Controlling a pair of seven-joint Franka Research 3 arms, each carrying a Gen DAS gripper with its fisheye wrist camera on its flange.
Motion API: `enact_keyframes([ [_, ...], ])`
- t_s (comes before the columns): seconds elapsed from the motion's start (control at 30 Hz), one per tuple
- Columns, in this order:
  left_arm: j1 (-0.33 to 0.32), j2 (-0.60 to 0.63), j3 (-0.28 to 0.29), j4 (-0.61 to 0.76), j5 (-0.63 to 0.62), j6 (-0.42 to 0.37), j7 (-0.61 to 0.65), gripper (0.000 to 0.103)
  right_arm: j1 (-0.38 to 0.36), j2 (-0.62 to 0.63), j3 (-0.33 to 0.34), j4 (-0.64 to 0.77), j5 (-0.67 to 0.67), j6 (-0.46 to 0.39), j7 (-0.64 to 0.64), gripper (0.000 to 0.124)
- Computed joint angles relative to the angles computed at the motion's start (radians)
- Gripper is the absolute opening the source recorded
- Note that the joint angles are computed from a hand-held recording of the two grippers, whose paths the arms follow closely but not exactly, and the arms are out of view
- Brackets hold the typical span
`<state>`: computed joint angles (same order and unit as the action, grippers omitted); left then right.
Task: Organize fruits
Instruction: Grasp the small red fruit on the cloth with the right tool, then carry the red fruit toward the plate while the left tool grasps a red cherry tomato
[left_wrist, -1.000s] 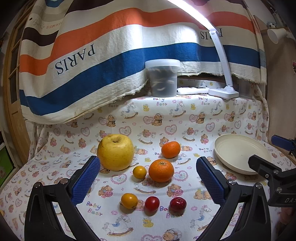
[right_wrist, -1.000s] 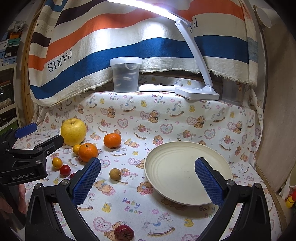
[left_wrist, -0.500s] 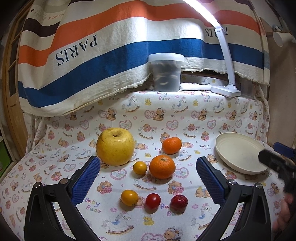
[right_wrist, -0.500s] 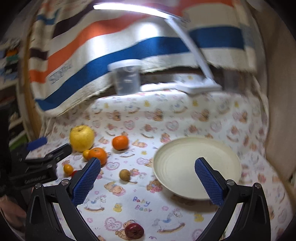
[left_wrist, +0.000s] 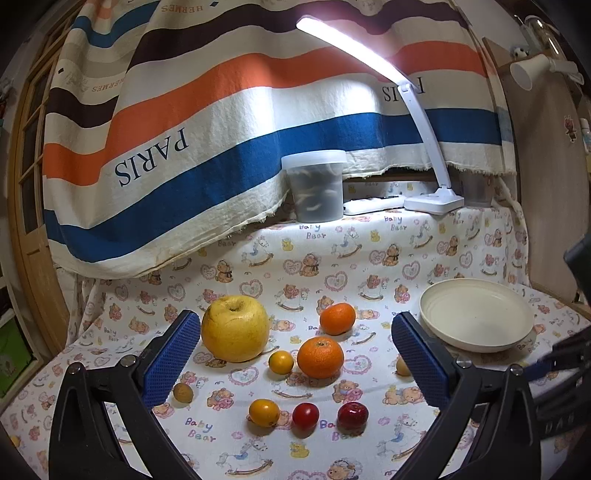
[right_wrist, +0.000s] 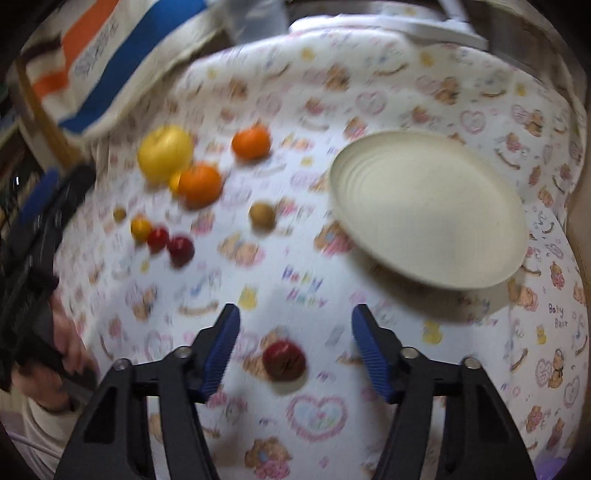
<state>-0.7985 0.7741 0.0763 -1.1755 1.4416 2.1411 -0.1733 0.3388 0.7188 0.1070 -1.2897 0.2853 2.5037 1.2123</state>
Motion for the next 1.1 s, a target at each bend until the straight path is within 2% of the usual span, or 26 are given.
enact_keyframes([
  [0.1,-0.002,0.005,0.0,0.006,-0.005,-0.009,-0.002,0.103,0.029,-0.005,-0.029,-0.013,-0.04,-0.018,0.038,0.047],
  [0.13,-0.001,0.008,-0.001,0.01,-0.009,-0.011,0.003,0.103,0.047,-0.023,-0.044,-0.051,-0.065,0.027,0.047,0.044],
  [0.27,0.004,0.01,-0.003,0.013,-0.028,-0.006,0.008,0.103,0.06,-0.044,-0.058,-0.086,-0.103,0.056,0.086,0.027],
  [0.37,0.022,-0.013,-0.009,-0.02,-0.035,0.046,-0.028,0.103,0.048,-0.038,-0.047,-0.088,-0.1,0.095,0.09,0.026],
  [0.43,0.024,-0.019,-0.009,-0.03,-0.036,0.045,-0.043,0.103,0.033,-0.052,-0.028,-0.135,-0.073,0.205,0.075,0.026],
  [0.5,0.025,-0.022,-0.01,-0.035,-0.037,0.039,-0.049,0.103,0.053,-0.068,-0.05,-0.201,-0.086,0.392,0.084,0.026],
  [0.53,0.029,-0.029,-0.011,-0.045,-0.033,0.052,-0.062,0.103,0.041,-0.07,-0.03,-0.225,-0.073,0.473,0.067,0.026],
  [0.6,0.035,-0.046,-0.011,-0.072,-0.017,0.075,-0.104,0.103,-0.02,-0.061,0.053,-0.249,-0.03,0.632,0.012,0.026],
  [0.67,0.036,-0.054,-0.013,-0.082,-0.006,0.068,-0.125,0.103,-0.056,-0.05,0.107,-0.243,0.021,0.708,-0.051,0.026],
  [0.77,0.033,-0.051,-0.019,-0.078,-0.001,0.038,-0.121,0.103,0.01,-0.043,0.014,-0.235,0.008,0.78,0.007,0.026],
  [0.8,0.037,-0.061,-0.02,-0.093,0.008,0.056,-0.145,0.103,-0.005,-0.038,0.03,-0.231,0.0,0.794,0.006,0.026],
  [0.87,0.041,-0.086,-0.019,-0.134,0.054,0.097,-0.22,0.103,-0.105,-0.026,0.15,-0.231,-0.071,0.817,0.021,0.026],
  [0.9,0.049,-0.095,-0.025,-0.144,0.068,0.12,-0.236,0.103,-0.129,-0.023,0.184,-0.224,-0.05,0.808,-0.019,0.026],
  [0.93,0.056,-0.098,-0.031,-0.147,0.076,0.134,-0.239,0.103,-0.13,-0.026,0.184,-0.225,-0.051,0.801,-0.026,0.026],
  [0.97,0.063,-0.096,-0.038,-0.143,0.07,0.134,-0.227,0.103,-0.127,-0.028,0.178,-0.225,-0.054,0.796,-0.028,0.026],
  [1.0,0.068,-0.091,-0.046,-0.134,0.056,0.128,-0.206,0.103,-0.147,-0.032,0.203,-0.236,-0.057,0.806,-0.039,0.026],
  [1.03,0.071,-0.089,-0.048,-0.13,0.05,0.127,-0.198,0.103,-0.193,-0.026,0.263,-0.241,-0.077,0.82,-0.049,0.026],
  [1.1,0.076,-0.089,-0.05,-0.126,0.037,0.122,-0.195,0.103,-0.252,-0.019,0.337,-0.268,-0.112,0.87,-0.061,0.026],
])
